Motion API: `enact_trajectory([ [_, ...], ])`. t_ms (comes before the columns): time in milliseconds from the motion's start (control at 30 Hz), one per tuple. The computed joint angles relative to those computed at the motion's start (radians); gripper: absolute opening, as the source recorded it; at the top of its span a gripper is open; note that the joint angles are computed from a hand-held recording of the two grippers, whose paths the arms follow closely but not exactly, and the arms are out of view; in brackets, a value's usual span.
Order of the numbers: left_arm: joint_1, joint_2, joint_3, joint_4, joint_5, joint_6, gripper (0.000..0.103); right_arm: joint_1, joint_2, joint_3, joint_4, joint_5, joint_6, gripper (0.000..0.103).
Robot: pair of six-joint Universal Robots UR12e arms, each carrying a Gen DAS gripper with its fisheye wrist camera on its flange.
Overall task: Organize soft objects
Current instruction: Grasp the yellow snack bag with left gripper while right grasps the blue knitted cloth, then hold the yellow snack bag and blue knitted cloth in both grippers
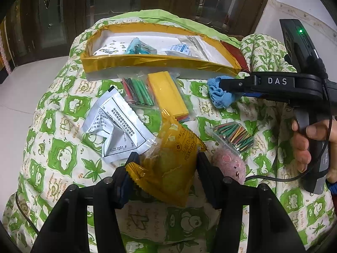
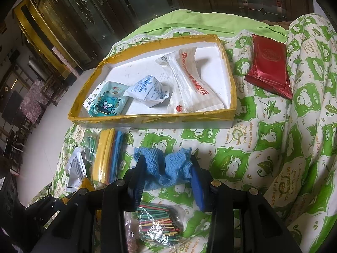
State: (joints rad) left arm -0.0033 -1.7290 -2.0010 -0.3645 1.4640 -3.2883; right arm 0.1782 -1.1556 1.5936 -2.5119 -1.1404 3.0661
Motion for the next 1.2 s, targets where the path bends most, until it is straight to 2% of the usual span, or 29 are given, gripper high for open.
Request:
enact_trajectory([
  [1200, 0.003, 0.007, -0.007, 0.027, -0.004, -0.009, 0.055, -0.002, -0.003, 0.002, -0.008, -0.003, 0.005, 0.042],
])
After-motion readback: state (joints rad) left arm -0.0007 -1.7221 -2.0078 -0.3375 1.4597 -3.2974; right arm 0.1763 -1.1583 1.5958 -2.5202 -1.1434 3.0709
